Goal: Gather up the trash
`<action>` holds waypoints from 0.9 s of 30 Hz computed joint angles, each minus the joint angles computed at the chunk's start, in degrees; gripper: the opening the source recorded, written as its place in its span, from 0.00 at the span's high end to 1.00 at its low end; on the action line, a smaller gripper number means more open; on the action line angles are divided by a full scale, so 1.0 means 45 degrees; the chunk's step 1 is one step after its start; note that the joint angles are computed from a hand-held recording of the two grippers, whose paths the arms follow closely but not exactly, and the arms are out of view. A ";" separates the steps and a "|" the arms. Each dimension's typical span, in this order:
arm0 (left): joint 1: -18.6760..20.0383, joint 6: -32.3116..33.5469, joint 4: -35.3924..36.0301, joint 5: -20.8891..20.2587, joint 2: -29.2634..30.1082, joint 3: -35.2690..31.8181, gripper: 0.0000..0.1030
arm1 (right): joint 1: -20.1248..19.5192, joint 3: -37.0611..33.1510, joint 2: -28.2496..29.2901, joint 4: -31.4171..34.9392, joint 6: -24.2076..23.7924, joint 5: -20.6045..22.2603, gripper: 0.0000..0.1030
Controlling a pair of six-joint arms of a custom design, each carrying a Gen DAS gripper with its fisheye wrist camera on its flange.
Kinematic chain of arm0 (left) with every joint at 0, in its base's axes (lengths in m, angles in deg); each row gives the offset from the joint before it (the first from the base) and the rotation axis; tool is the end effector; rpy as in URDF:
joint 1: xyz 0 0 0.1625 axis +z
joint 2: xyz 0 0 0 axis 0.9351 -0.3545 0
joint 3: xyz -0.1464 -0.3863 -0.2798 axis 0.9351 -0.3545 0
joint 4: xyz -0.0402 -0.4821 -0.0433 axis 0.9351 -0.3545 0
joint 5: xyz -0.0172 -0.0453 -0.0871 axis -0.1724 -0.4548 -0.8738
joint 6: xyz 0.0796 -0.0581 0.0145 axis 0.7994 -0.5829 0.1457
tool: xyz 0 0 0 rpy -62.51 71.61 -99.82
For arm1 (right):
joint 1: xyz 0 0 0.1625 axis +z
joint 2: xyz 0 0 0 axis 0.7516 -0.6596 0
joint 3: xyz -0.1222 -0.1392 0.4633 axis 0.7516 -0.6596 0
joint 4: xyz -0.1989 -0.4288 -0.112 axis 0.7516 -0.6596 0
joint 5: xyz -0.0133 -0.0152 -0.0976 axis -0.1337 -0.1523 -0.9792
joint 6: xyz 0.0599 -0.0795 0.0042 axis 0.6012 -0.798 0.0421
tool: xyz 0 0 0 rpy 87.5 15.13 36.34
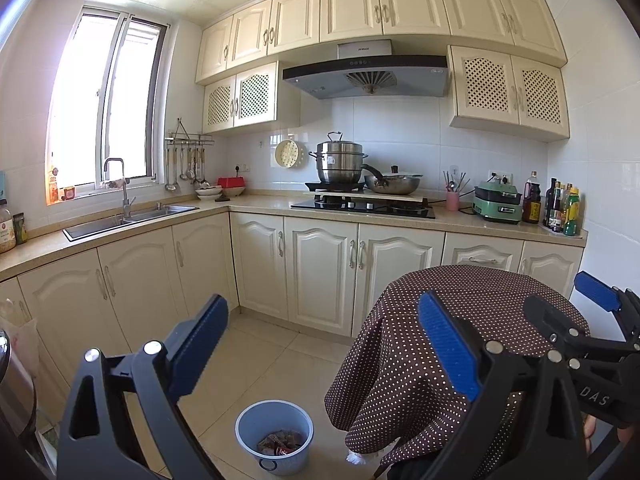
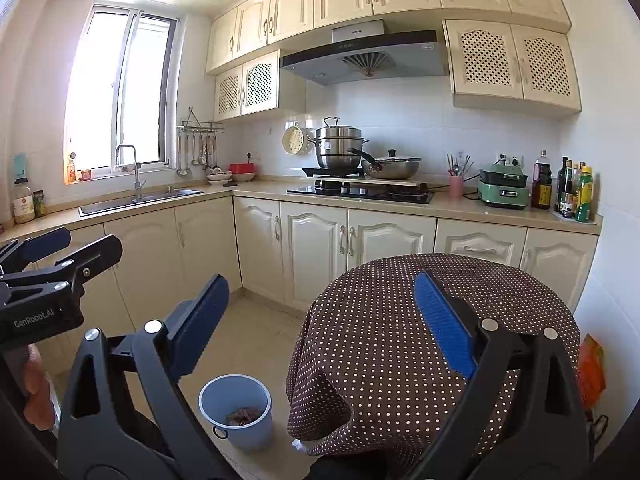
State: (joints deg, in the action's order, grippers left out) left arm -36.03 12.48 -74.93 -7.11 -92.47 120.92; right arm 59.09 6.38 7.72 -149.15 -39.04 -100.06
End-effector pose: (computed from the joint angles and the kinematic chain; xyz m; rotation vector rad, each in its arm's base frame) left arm -0.5017 -0.6048 0.3201 0.1124 1.5962 -1.5685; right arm 0.3738 -0.7162 0.4063 1.3409 -2.2497 1.3904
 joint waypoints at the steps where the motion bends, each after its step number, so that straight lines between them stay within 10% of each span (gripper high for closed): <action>1: -0.0004 -0.0018 0.0003 -0.0020 -0.0015 0.0027 0.09 | -0.0017 0.0008 -0.0003 0.0009 -0.0002 0.0008 0.10; 27: 0.0115 0.0186 -0.0147 -0.0259 -0.0127 0.0071 0.09 | -0.0002 0.0041 0.0018 0.0171 0.0014 -0.0095 0.10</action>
State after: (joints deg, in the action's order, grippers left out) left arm -35.52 13.31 -75.60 -8.28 -93.04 121.24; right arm 59.08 6.56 7.80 -148.38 -38.98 -100.49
